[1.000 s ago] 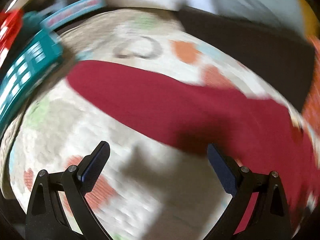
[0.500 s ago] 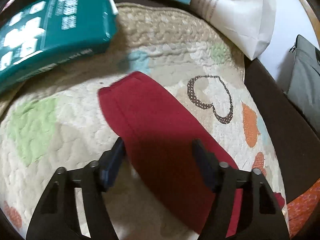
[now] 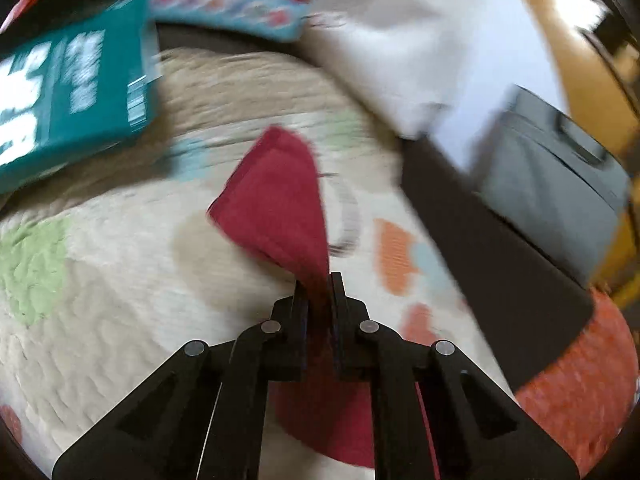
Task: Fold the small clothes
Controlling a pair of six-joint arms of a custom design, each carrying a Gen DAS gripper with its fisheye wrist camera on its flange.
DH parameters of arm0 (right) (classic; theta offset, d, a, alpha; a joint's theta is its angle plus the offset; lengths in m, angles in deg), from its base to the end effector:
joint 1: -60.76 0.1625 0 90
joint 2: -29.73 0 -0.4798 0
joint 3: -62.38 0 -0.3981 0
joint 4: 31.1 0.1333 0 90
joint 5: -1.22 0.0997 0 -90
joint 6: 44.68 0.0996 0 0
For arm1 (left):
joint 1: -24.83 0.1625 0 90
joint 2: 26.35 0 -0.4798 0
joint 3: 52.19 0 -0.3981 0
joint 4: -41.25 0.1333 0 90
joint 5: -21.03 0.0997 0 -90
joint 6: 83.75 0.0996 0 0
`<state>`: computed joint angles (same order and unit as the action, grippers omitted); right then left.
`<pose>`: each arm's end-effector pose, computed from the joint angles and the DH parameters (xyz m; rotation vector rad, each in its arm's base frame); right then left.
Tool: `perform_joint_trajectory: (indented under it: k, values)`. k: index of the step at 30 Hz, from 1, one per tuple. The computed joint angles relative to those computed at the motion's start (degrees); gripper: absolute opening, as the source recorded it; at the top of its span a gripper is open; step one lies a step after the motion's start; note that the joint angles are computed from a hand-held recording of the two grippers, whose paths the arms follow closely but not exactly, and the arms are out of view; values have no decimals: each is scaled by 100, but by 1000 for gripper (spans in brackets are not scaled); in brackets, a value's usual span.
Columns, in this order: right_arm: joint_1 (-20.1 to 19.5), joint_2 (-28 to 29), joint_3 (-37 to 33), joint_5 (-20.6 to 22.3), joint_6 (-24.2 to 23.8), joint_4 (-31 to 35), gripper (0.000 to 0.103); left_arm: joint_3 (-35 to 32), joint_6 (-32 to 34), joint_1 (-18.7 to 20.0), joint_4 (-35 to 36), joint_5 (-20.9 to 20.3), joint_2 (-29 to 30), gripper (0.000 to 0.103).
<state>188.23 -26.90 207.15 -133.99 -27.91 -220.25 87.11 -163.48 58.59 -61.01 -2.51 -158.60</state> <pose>0.2858 -0.2699 0.1155 0.3419 -2.4169 0.6722 -0.0210 -0.2842 0.4382 -0.5526 2.3102 -1.4825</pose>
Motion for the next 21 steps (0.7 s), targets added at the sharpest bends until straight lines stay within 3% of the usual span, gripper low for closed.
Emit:
perform_joint_trajectory:
  k: [2,5,8,10,14,17,21]
  values:
    - [8,-9,-55,80,-51,-33,94,61,190,-460,-96,-165,38,7]
    - [38,12,-258,320,-424,-201,94,230,620,-854,-456,-470,268,7]
    - [-27,9,-426,787,-678,-481,94,501,1235,-897,-1373,-969,708,7]
    - [-231,41,-467,1594,-775,-1033,94,704,1517,-903,-1868,-1247,1152,7]
    - [-732,225,-615,2954,-318,-1247,94,1028,2201,-742,-3004,-1812,2096,7]
    - [-894,502,-739,3263,-124,-1314,94,1234,2623,-591,-3693,-2336,2677,7]
    - [-1135,803,-834,3665,79,-1306,94,1293,2844,-655,-3863,-2474,3016,8]
